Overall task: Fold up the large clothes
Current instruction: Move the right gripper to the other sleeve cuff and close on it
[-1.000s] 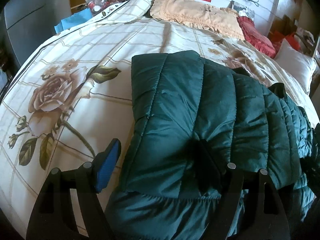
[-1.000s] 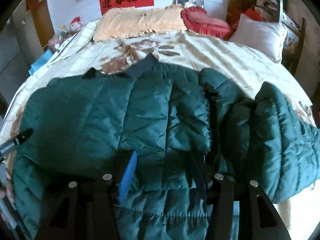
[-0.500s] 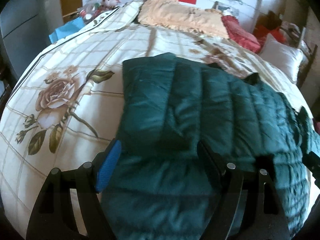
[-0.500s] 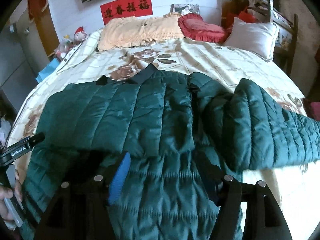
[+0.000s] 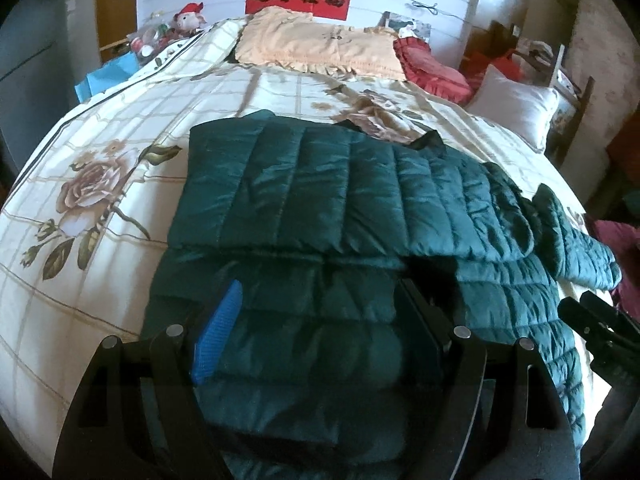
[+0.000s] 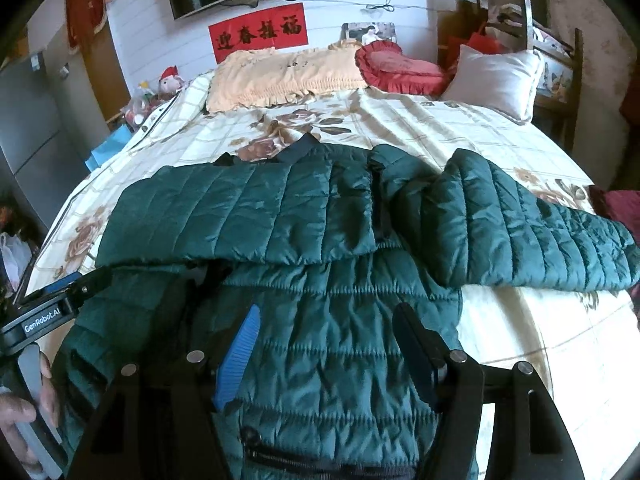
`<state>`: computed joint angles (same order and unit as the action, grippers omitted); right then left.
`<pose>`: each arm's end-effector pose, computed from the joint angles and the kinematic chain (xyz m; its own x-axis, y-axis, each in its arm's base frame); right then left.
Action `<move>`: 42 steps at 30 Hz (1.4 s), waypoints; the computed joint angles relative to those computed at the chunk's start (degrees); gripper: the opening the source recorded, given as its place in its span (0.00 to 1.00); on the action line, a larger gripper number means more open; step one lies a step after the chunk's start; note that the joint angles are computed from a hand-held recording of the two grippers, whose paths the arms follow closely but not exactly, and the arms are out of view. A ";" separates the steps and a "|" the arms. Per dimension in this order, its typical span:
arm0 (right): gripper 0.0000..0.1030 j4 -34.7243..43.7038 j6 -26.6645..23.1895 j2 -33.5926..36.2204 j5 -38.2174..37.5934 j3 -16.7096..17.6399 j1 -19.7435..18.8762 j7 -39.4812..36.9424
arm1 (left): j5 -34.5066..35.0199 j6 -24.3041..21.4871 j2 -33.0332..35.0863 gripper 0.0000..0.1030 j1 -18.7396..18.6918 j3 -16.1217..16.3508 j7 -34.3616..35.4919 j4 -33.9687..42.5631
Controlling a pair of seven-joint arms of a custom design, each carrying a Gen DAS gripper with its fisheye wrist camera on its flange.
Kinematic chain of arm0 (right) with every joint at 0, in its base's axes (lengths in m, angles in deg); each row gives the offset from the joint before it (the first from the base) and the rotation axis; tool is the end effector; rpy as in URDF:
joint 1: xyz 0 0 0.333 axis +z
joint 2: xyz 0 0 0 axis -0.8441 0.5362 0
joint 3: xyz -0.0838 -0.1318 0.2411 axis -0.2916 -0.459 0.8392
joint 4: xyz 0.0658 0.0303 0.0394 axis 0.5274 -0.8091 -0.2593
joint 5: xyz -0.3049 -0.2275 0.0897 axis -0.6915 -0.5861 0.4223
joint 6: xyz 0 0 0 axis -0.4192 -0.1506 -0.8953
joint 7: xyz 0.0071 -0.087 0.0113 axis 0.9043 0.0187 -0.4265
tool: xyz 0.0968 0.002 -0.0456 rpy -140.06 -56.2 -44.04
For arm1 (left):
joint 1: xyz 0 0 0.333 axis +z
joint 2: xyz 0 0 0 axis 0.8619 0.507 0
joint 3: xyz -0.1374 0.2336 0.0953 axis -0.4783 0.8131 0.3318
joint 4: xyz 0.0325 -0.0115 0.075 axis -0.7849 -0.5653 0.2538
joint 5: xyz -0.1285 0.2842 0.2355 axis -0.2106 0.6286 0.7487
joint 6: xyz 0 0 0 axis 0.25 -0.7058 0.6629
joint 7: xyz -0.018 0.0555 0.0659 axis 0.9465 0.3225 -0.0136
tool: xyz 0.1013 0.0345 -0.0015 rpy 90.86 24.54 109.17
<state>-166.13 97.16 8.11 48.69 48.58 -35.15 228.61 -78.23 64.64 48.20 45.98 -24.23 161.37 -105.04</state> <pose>0.3480 0.3238 0.5292 -0.2800 -0.9511 -0.1304 -0.6786 0.2922 -0.6738 0.4514 -0.1841 0.5294 -0.2782 -0.9528 0.1213 -0.7518 0.1374 -0.6449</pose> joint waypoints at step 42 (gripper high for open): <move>0.71 -16.19 -6.64 -20.63 5.39 -1.07 -3.97 -0.30 | -2.54 1.38 -2.60 0.77 -5.71 -1.09 -1.92 -3.93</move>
<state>-182.32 90.52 -12.52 54.08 47.51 -39.12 228.31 -80.77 66.01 45.60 40.27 -25.32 159.45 -108.97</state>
